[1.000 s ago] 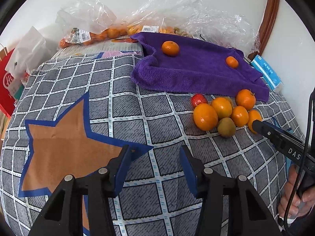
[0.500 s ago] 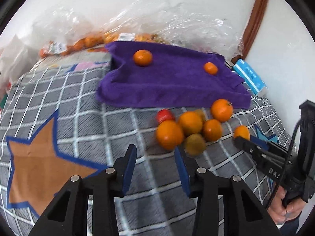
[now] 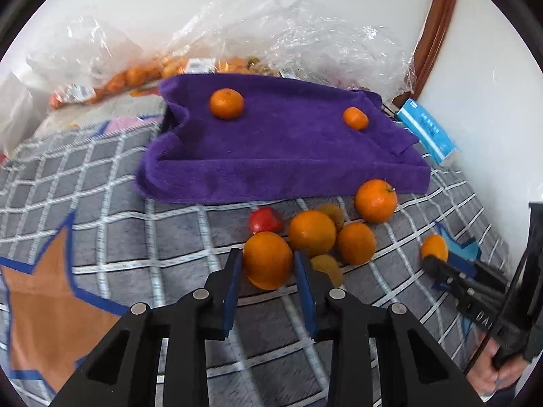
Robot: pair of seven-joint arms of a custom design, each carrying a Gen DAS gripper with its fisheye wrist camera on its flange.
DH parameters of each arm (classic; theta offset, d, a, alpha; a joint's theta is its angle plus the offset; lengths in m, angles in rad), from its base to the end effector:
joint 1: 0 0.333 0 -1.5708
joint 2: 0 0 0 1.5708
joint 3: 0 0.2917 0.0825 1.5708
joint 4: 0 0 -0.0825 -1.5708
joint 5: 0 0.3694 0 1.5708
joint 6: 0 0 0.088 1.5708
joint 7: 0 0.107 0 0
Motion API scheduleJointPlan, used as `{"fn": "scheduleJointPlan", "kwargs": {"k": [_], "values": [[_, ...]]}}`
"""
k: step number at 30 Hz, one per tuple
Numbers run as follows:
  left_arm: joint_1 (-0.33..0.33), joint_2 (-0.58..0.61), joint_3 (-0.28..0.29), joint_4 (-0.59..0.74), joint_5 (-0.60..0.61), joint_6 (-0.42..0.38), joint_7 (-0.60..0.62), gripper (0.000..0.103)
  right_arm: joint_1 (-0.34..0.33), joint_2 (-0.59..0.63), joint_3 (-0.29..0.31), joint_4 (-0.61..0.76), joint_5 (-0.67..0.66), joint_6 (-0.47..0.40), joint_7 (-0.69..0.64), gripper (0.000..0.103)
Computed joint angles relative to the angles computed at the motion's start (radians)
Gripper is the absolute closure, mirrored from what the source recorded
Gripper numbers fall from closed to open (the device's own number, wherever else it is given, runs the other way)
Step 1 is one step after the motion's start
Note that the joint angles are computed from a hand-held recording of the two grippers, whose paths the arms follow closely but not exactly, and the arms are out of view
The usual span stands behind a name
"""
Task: Organize fruits
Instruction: 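Lift the yellow oval fruit with the right gripper while the left gripper grasps an orange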
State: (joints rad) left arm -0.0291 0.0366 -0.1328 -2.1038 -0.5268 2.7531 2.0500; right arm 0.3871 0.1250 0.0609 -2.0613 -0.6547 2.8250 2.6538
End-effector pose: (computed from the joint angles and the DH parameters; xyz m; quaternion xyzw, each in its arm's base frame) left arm 0.5750 -0.0724 0.4502 -0.5919 0.7325 -0.3074 0.1365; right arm 0.5242 0.2849 0.4246 -0.6355 0.6870 -0.1936 0.2945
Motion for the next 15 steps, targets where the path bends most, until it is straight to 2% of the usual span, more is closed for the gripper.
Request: {"fn": "scheduleJointPlan", "kwargs": {"k": [3, 5, 7, 10, 11, 13, 15], "values": [[0.004, -0.016, 0.008, -0.014, 0.050, -0.009, -0.015, 0.073, -0.004, -0.002, 0.000, -0.002, 0.015, 0.002, 0.001, 0.064], [0.006, -0.010, 0.010, -0.015, 0.052, -0.010, -0.014, 0.072, 0.000, 0.001, -0.007, 0.003, -0.007, 0.000, 0.033, 0.052], [0.007, -0.002, 0.007, -0.013, 0.019, -0.002, 0.012, 0.071, 0.000, 0.013, -0.008, 0.016, -0.012, -0.007, 0.041, 0.051], [0.005, 0.014, 0.007, -0.010, 0.046, 0.002, -0.031, 0.071, 0.015, 0.027, -0.013, 0.041, -0.054, -0.041, 0.068, 0.052], [0.003, 0.012, 0.001, -0.027, 0.032, 0.045, -0.016, 0.070, 0.020, 0.029, -0.014, 0.046, -0.068, -0.054, 0.077, 0.053], [0.000, 0.011, -0.002, -0.042, 0.034, 0.082, -0.011, 0.069, 0.026, 0.028, -0.016, 0.049, -0.095, -0.073, 0.101, 0.057], [-0.001, 0.011, -0.004, -0.046, 0.030, 0.091, -0.007, 0.069, 0.020, 0.022, -0.017, 0.037, -0.100, -0.058, 0.115, 0.059]]}}
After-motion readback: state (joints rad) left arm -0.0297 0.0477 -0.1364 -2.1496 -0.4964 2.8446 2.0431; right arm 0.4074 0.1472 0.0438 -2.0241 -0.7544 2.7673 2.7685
